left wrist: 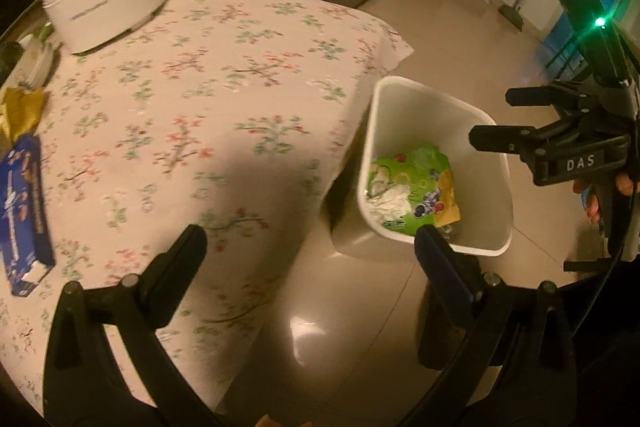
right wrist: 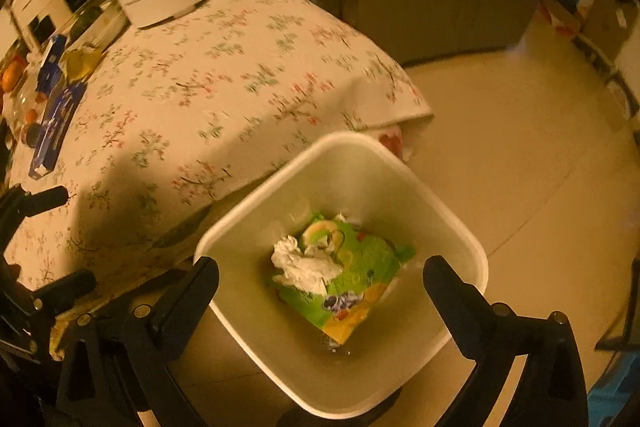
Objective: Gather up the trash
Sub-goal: 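Move both open tools back toward the table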
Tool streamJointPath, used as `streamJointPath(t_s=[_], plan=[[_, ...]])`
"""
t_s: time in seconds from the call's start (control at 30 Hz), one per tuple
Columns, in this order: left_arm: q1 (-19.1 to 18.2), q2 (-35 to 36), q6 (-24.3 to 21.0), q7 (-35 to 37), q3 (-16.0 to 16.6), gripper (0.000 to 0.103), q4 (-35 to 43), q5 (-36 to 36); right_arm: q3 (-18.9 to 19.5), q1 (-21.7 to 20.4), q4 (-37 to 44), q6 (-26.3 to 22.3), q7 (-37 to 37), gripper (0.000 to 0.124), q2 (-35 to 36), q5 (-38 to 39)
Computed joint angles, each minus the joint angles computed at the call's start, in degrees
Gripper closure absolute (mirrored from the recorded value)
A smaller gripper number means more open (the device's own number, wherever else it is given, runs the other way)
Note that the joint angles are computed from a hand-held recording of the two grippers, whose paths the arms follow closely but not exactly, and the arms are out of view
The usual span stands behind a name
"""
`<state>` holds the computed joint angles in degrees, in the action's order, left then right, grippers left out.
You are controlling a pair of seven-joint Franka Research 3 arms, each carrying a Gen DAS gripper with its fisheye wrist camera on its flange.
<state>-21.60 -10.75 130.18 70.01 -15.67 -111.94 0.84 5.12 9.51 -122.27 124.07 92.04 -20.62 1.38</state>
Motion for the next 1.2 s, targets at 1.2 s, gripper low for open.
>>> streamJointPath(t_s=[1.2], plan=[[11.93, -25.91, 0.74, -9.08, 10.69, 0.0, -22.09, 3.32, 5.61, 12.92, 13.85, 9.74, 7.38, 0.021, 13.65, 0.32]])
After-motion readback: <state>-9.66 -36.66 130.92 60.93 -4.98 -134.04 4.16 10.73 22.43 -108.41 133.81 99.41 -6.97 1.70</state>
